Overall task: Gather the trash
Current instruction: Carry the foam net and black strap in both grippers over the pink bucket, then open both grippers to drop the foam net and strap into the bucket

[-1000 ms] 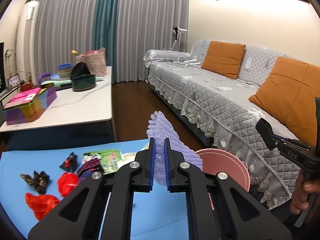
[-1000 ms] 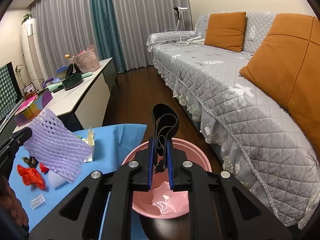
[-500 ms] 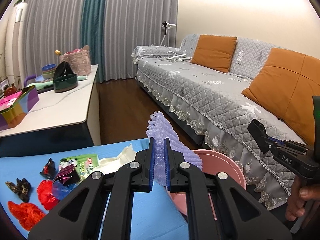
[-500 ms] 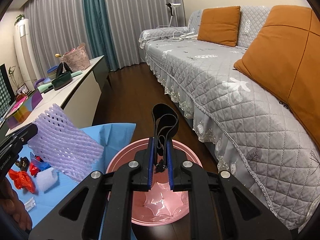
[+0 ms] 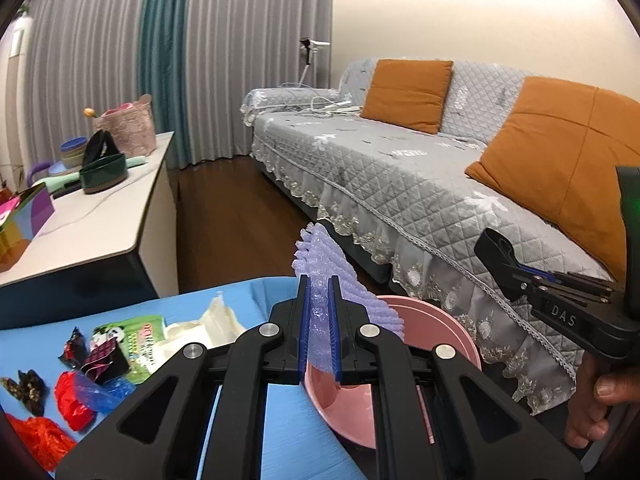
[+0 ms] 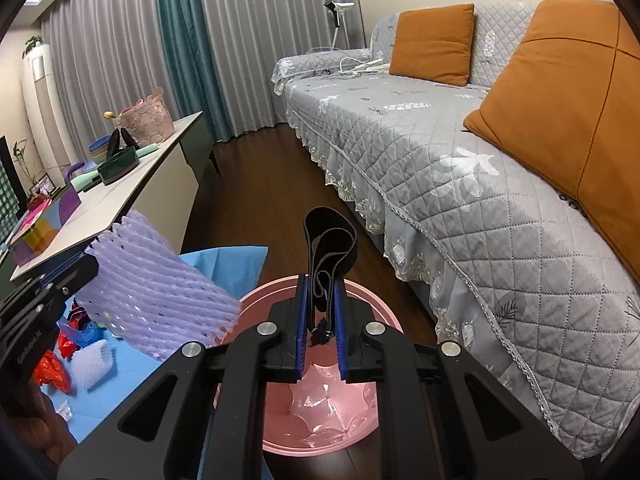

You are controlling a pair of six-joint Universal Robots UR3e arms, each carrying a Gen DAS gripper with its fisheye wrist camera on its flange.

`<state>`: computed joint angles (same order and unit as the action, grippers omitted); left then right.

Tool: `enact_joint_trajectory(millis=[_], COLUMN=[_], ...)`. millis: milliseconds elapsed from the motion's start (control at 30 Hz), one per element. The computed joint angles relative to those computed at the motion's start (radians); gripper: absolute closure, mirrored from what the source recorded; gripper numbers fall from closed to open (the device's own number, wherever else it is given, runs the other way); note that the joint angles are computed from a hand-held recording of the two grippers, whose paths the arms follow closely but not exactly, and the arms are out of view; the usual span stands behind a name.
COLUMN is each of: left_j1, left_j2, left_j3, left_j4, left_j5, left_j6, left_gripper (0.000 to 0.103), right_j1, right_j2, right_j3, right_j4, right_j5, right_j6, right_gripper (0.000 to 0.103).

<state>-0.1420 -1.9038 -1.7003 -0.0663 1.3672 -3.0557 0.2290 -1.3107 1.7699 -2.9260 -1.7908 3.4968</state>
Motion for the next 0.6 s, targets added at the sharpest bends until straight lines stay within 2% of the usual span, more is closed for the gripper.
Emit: enact_joint_trajectory(millis=[600], left_j1=[-0.05], left_j2=[-0.159], left_j3=[0.118], left_j4=[-0.039], left_j5=[0.039], left_j6=[0.027], left_gripper=[0.094], right_j1=[-0.004], right_j2=[0.049], right_j3=[-0.035], right_j4=[0.025], right_j5=[0.035], right_j6=[-0.017], right_gripper=[0.09])
